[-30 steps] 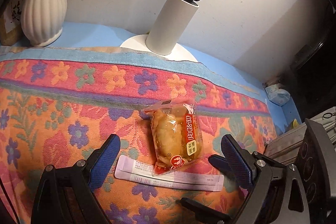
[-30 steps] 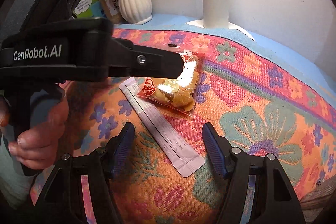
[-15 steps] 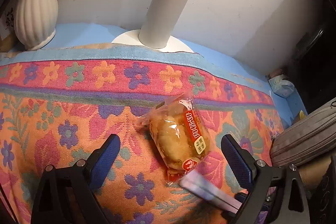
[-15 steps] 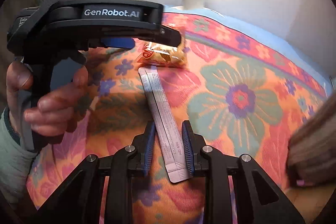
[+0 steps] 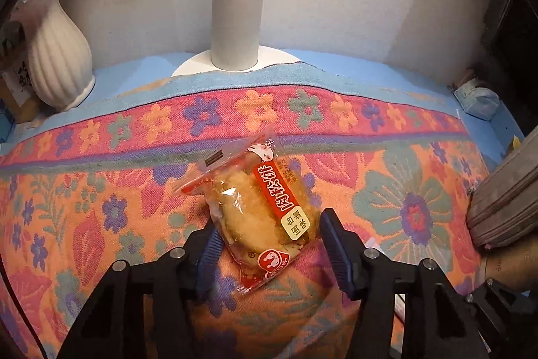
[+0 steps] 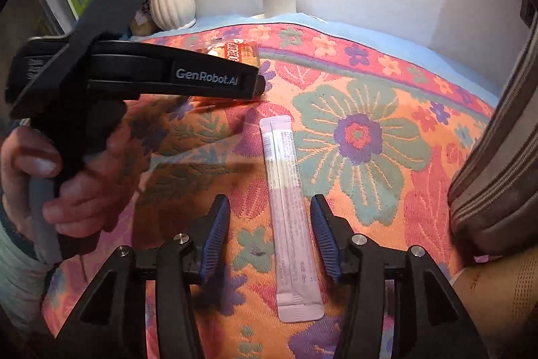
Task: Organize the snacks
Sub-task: 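Grasp the orange pastry bag with the left gripper while the right grasps the pink stick packet, then hold the pastry bag and stick packet above the tablecloth with both tools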
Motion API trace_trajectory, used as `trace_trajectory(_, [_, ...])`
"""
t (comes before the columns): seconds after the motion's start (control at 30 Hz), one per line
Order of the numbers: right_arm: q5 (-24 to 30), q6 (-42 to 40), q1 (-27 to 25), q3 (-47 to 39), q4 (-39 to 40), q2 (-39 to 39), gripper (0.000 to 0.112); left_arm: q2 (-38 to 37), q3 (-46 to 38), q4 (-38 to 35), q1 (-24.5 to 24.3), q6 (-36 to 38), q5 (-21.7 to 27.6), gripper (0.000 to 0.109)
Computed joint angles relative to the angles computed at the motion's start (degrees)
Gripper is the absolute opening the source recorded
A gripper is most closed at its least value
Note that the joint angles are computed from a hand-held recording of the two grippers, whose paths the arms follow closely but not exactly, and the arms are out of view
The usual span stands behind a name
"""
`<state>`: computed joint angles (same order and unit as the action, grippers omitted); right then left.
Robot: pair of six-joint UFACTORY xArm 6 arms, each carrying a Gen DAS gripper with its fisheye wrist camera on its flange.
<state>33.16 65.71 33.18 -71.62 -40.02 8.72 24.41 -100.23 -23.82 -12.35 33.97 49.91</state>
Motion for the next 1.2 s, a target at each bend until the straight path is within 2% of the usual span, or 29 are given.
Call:
trace_trajectory(0.07, [1.94, 2.16, 0.79, -1.00, -2.38, 0.57, 0.042, -2.37, 2.98, -0.51, 1.11, 1.13, -0.23, 0.053])
trace_trajectory(0.13, [1.73, 3.52, 0.98, -0.47, -3.57, 0.29, 0.027, -5.70, 7.57, -1.44, 2.33, 2.21, -1.38, 0.053])
trace_trajectory(0.2, [0.91, 4.73, 1.04, 1.14, -4.04, -0.88, 0.020, -9.04, 12.10, -3.15, 3.89, 3.70, -1.77, 0.053])
trace_trajectory(0.37, [-4.86, 9.75, 0.76, 6.90, -3.34, -4.47, 0.020, -18.35, 24.89, -5.90, 6.28, 5.61, -5.64, 0.053])
trace_trajectory(0.43, [-5.55, 13.56, 1.59, 8.83, -5.28, -5.87, 0.020, -21.21, 28.59, -6.86, 7.14, 6.36, -6.94, 0.053])
trace_trajectory(0.57, [-5.34, 17.39, 1.83, 10.31, -8.40, -7.37, 0.020, -24.87, 34.96, -15.57, 8.25, 12.50, -10.55, 0.053])
trace_trajectory(0.67, [-6.95, 17.29, 0.69, 10.15, -7.57, -6.68, 0.020, -25.58, 35.35, -20.37, 9.50, 15.64, -9.39, 0.053])
trace_trajectory(0.87, [-9.45, 17.41, -0.16, 10.89, -7.50, -6.73, 0.024, -23.31, 32.49, -23.39, 10.87, 15.86, -4.36, 0.053])
trace_trajectory(1.2, [-5.46, 15.79, 1.35, 8.56, -7.94, -5.30, 0.029, -21.41, 29.86, -27.03, 13.37, 16.11, 1.98, 0.053])
